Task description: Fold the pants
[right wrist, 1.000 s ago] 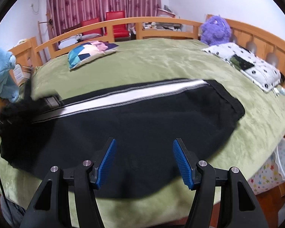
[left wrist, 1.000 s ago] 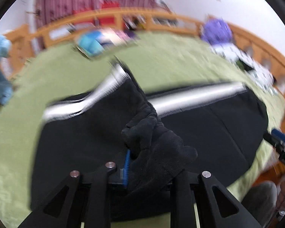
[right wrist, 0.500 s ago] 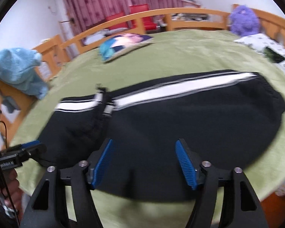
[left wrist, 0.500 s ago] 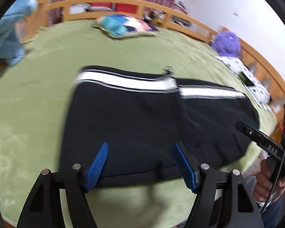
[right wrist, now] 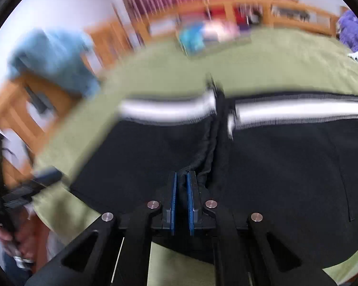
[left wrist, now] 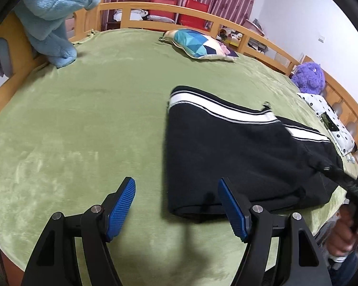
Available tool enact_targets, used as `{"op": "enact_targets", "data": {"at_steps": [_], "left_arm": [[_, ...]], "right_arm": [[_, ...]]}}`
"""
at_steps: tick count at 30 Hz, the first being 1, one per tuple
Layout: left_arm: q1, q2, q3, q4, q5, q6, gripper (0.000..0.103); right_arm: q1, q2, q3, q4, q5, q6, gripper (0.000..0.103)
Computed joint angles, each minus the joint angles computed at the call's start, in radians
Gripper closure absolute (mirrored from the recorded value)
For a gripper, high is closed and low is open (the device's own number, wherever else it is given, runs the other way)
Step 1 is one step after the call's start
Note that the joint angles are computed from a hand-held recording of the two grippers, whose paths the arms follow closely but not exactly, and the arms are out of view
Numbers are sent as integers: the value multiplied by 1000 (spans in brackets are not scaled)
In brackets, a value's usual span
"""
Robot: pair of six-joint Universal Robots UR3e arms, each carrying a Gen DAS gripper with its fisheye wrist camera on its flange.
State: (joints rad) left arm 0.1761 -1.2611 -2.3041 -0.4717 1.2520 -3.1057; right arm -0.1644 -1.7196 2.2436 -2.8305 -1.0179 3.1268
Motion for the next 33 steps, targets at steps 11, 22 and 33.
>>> {"op": "enact_targets", "data": {"at_steps": [11, 22, 33], "left_arm": [[82, -25, -36, 42, -91, 52, 33], [58, -10, -29, 41, -46, 7, 35], [-36, -22, 34, -7, -2, -41, 35]], "right_arm": [[80, 76, -43, 86, -156, 11, 46], [172, 510, -398, 45, -268, 151, 36], [-89, 241, -191, -114, -40, 47, 89]]}}
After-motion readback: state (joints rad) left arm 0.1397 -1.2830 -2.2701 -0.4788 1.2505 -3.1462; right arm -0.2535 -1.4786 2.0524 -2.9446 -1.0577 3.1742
